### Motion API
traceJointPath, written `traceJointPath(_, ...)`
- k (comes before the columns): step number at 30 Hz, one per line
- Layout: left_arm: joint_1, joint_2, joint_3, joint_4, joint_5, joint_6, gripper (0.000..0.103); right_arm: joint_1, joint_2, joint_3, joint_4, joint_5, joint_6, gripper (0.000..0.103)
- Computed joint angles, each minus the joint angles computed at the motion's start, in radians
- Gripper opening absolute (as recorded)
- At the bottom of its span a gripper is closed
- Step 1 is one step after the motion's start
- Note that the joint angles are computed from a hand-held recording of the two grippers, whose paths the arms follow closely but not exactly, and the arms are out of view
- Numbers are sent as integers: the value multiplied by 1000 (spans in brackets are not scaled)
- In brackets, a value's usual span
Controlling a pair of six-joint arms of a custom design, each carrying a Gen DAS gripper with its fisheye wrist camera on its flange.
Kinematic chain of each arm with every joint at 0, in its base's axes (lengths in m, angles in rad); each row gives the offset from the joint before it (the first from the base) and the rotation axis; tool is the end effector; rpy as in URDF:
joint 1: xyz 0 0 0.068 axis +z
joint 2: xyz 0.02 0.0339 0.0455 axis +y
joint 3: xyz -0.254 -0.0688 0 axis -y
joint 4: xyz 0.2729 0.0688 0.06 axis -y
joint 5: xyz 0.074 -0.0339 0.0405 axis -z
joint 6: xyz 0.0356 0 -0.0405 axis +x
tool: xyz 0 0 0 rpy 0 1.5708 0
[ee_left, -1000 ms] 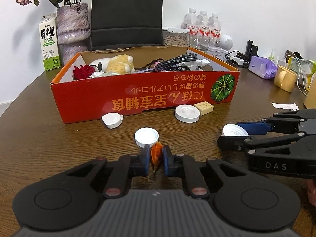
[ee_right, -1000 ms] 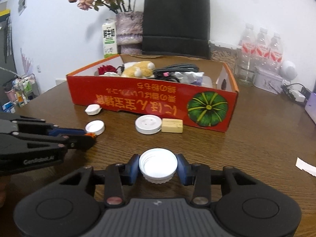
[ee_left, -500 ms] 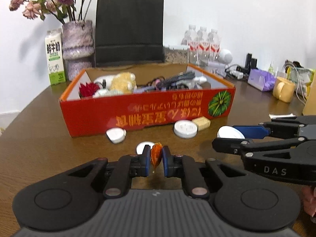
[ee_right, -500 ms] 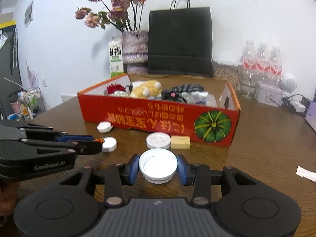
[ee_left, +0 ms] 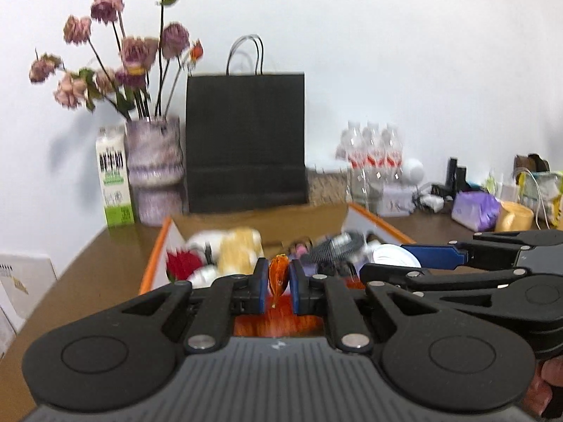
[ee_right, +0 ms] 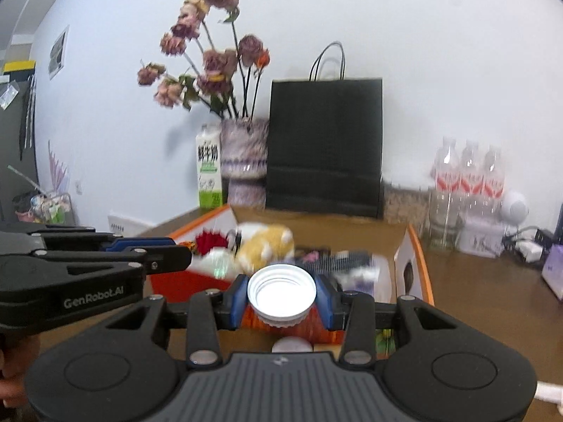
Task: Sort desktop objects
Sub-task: 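Carry the orange item and white lid into the box and release both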
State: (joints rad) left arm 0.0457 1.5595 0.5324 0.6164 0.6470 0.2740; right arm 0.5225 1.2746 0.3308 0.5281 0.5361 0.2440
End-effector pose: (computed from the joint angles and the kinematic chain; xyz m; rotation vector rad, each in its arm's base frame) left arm 0.3042 -0.0076 0.1241 0.6221 1.8139 -0.4246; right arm 0.2259 0.1091 0.1284 0.0729 1.9240 -0.0209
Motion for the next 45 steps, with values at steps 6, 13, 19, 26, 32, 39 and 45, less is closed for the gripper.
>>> traceJointPath(6,-47,68,122,11,-52,-70,13,-93,84,123,26,-51,-22,39)
traceJointPath(13,-86,239,306,-11,-140,-130,13,-199,250,265,62,-127,-19,39)
traceJointPath(19,-95,374,465,-64,-178,-132,13,-275,421,396,80,-197,-28,39)
traceJointPath(26,-112,515,625,-132,-228,-80,13,-333,578,535,46,-253,-52,39)
traceJointPath(32,-120,592,723,-217,-272,-48,13,-356,637,580,24,-264,-62,39)
traceJointPath(39,-120,602,736,-243,-270,-38,13,-355,648,589,4,-269,-67,39)
traceJointPath(45,-121,589,715,-211,-280,-40,45,-349,634,575,11,-243,-60,72)
